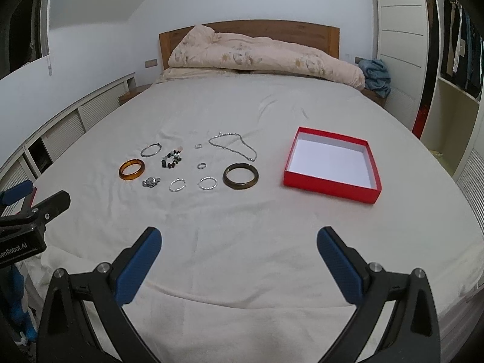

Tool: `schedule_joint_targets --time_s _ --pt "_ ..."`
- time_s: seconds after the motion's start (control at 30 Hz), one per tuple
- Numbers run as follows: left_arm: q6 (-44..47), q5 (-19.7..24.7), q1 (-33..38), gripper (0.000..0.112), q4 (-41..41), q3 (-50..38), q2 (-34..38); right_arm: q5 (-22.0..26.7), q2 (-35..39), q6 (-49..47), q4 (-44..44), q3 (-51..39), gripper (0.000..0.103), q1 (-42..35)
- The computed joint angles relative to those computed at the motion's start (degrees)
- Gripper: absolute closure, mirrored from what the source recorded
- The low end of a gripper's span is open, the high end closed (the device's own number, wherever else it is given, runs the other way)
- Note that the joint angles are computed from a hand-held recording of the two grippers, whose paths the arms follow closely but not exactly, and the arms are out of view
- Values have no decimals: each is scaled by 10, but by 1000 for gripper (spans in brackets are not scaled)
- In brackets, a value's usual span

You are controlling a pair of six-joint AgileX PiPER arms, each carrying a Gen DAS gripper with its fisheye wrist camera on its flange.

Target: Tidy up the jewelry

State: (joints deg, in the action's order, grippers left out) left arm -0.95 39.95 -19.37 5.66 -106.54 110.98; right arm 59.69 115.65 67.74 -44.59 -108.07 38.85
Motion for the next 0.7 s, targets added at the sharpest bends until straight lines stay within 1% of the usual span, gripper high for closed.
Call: schedule_joint_targets --time_s 0.43,0.53,0.6,0.7 --pt "8 44 0 10 -6 -75 60 -26 38 -45 45 -40 0 -26" --pt "4 69 4 10 1 -108 89 -35 49 -56 55 -47 0 -33" --pt "-8 67 8 10 11 -113 101 -42 52 -63 62 -45 1 -37" --pt "-13 81 22 10 -2 -143 130 -58 64 -80 83 -54 1 -49"
